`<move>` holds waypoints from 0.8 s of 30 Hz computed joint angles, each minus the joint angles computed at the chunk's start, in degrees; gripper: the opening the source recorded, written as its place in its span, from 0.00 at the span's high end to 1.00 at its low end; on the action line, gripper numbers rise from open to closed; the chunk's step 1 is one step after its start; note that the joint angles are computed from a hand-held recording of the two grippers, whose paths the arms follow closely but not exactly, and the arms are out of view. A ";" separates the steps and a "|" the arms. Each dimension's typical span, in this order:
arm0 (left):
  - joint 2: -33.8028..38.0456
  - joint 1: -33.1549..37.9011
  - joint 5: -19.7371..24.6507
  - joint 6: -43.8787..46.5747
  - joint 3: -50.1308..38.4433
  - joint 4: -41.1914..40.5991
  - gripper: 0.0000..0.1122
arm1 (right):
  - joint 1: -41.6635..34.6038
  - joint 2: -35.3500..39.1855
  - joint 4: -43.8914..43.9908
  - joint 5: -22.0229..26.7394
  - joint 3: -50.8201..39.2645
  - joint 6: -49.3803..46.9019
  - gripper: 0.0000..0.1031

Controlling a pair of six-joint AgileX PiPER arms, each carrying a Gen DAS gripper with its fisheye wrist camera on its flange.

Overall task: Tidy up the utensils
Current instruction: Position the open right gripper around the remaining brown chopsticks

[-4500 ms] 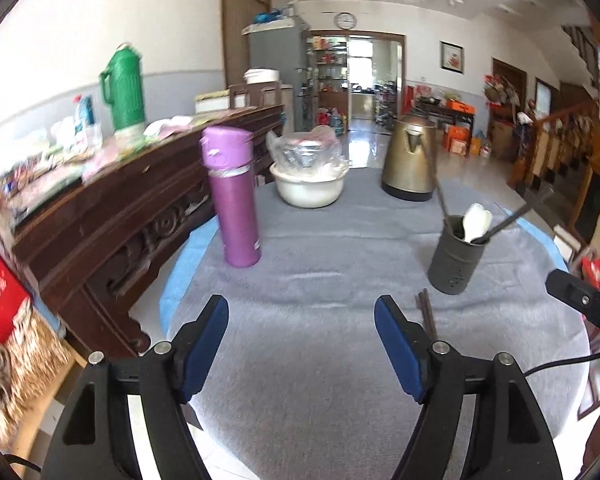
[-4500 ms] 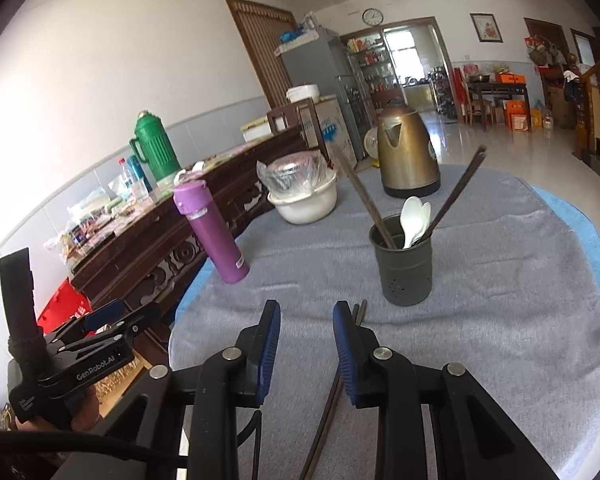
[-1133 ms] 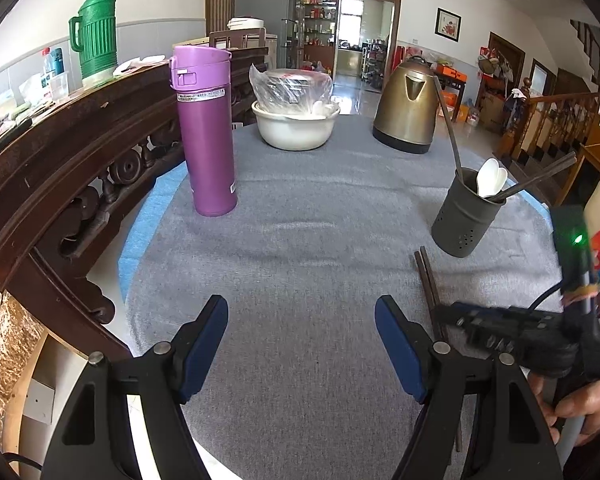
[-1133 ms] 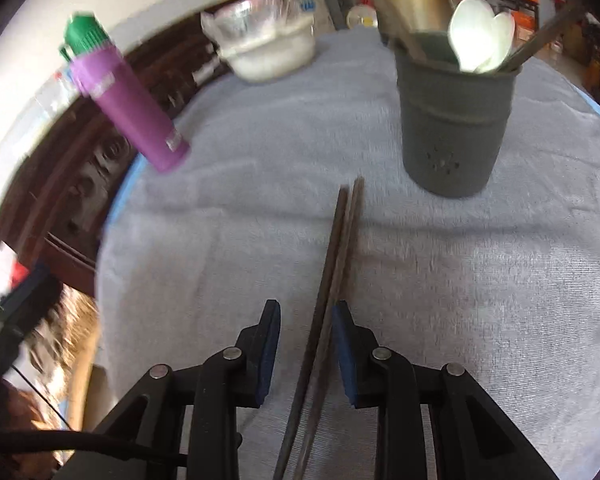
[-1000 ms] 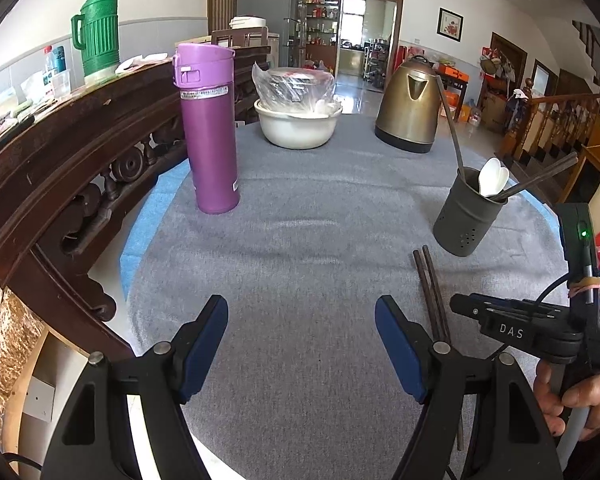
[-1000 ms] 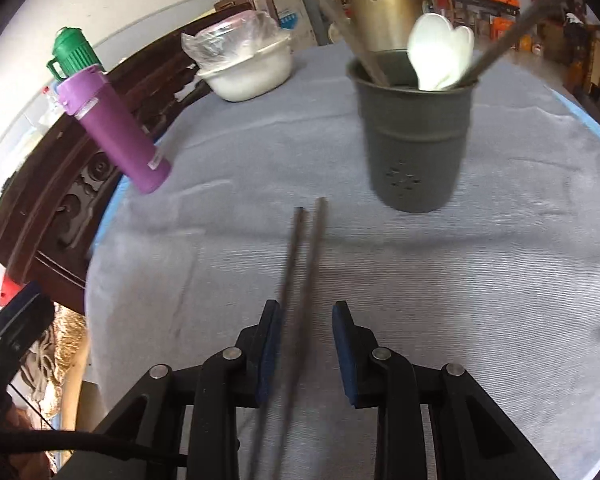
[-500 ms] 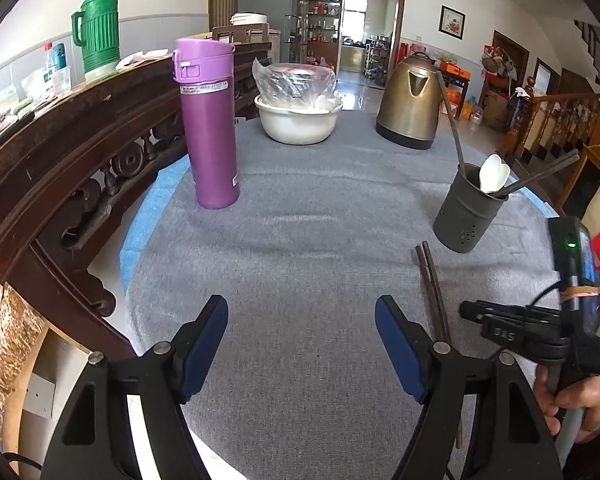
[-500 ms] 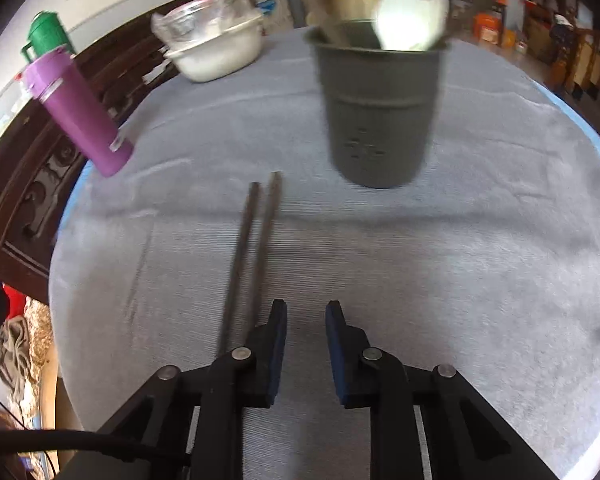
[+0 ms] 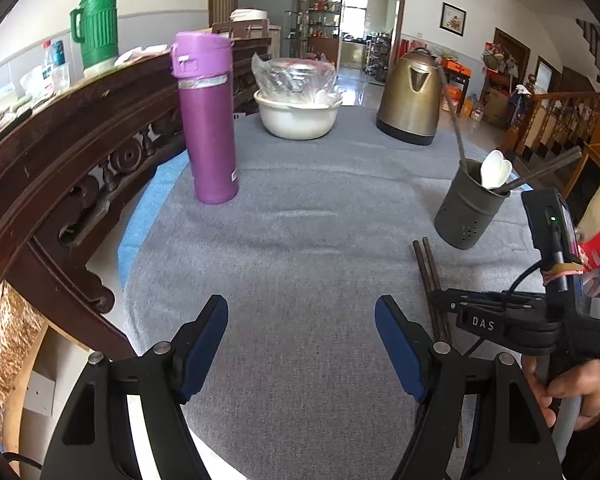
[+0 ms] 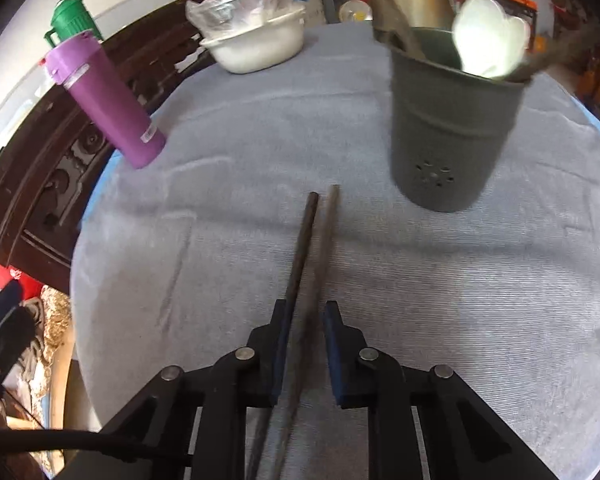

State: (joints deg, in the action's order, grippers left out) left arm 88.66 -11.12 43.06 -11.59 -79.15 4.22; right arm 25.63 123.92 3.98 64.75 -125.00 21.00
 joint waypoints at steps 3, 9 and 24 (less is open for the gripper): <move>-0.04 0.58 -0.08 0.51 0.11 -1.13 0.32 | -2.60 -4.77 10.69 -8.36 8.88 -5.07 0.81; 0.59 0.27 -0.30 1.31 -0.06 -1.75 0.32 | -3.74 -8.42 8.72 -11.69 12.21 -5.22 0.81; 1.86 -2.75 0.05 3.96 -0.70 -2.05 0.32 | -11.16 -36.96 3.50 -21.63 42.41 -5.16 0.80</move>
State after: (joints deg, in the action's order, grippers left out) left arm 90.52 -13.86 43.11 -7.62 -79.85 2.16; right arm 14.47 86.96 7.48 43.12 -82.60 15.84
